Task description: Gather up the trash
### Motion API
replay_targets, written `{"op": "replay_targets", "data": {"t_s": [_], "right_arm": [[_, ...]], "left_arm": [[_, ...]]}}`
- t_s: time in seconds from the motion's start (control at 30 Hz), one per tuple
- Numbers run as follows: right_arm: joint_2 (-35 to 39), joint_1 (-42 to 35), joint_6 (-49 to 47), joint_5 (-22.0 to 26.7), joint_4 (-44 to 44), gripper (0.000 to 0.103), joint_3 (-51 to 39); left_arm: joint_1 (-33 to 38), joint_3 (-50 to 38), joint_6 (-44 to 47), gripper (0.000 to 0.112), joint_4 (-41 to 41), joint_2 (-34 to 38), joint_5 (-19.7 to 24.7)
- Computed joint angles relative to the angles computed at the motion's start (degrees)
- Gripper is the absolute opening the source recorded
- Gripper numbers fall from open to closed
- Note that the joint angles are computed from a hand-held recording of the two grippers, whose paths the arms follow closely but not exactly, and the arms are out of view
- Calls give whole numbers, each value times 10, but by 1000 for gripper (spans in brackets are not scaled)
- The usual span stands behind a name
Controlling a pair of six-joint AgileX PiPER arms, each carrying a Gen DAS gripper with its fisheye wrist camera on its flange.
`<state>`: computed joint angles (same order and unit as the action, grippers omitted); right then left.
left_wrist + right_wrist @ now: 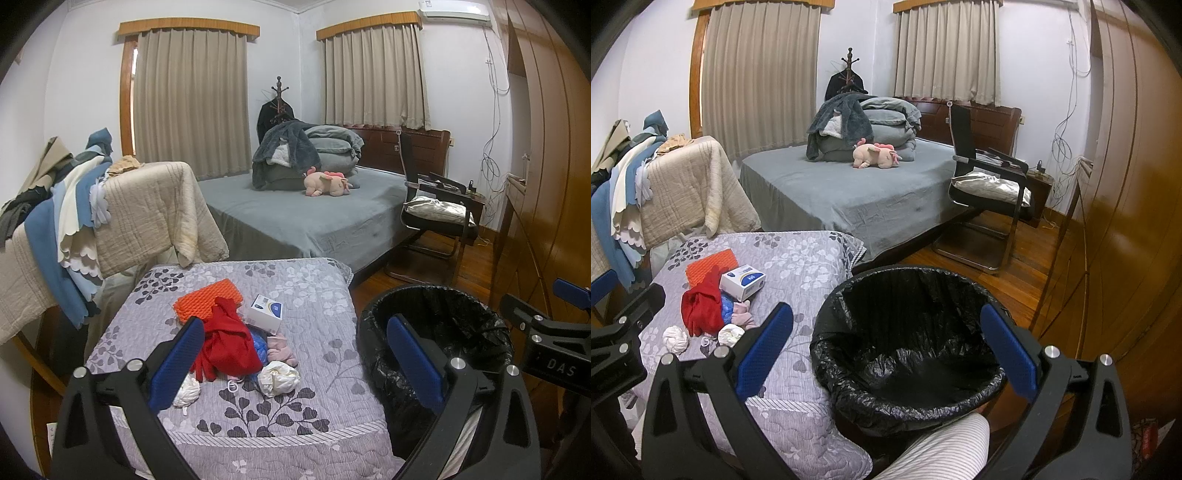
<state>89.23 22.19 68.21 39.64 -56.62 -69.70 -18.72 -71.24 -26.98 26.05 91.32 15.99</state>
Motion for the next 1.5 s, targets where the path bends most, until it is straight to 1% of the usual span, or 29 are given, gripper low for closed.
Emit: {"op": "replay_targets", "data": {"t_s": [0.33,0.4,0.67,0.83,0.9,0.93,0.97,1.03,1.1,1.17,1.2,1.27,1.3,1.4,1.43,1.5], "right_arm": [[5,3,-15,10,14,98,-16],[5,-4,-2,-5,2,98,0],[10,-2,-5,-1,6,98,-9],[9,-4,-1,-9,2,98,-1],[1,-4,5,-13,-3,98,12],[6,1,10,-10,-6,98,8],[20,2,38,-20,-28,98,15],[23,5,45,-20,-32,98,14],[24,6,29,-16,-18,98,4],[23,6,31,-23,-15,98,8],[31,4,16,-23,-3,98,-8],[43,4,13,-27,0,98,-19],[49,4,14,-33,1,98,-21],[72,2,25,-70,-7,98,-33],[84,4,32,-83,-13,98,-37],[110,6,16,-103,-1,98,-55]], "left_arm": [[0,0,3,97,-4,0,1],[0,0,3,97,-4,0,1],[0,-1,4,97,-5,0,2],[0,4,-2,97,-2,-3,3],[3,5,-5,97,2,-1,-3],[1,11,-23,97,19,-2,-6],[-3,12,-41,97,36,0,-7],[2,14,-26,97,20,-3,-9],[5,13,-18,97,11,1,-11],[11,13,-15,97,8,1,-12],[12,15,-25,97,20,2,-13],[21,16,-21,97,19,4,-18],[30,18,-3,97,0,7,-23],[60,16,35,97,-46,17,-29],[69,17,31,97,-42,21,-31],[93,21,10,97,-13,33,-38]]}}
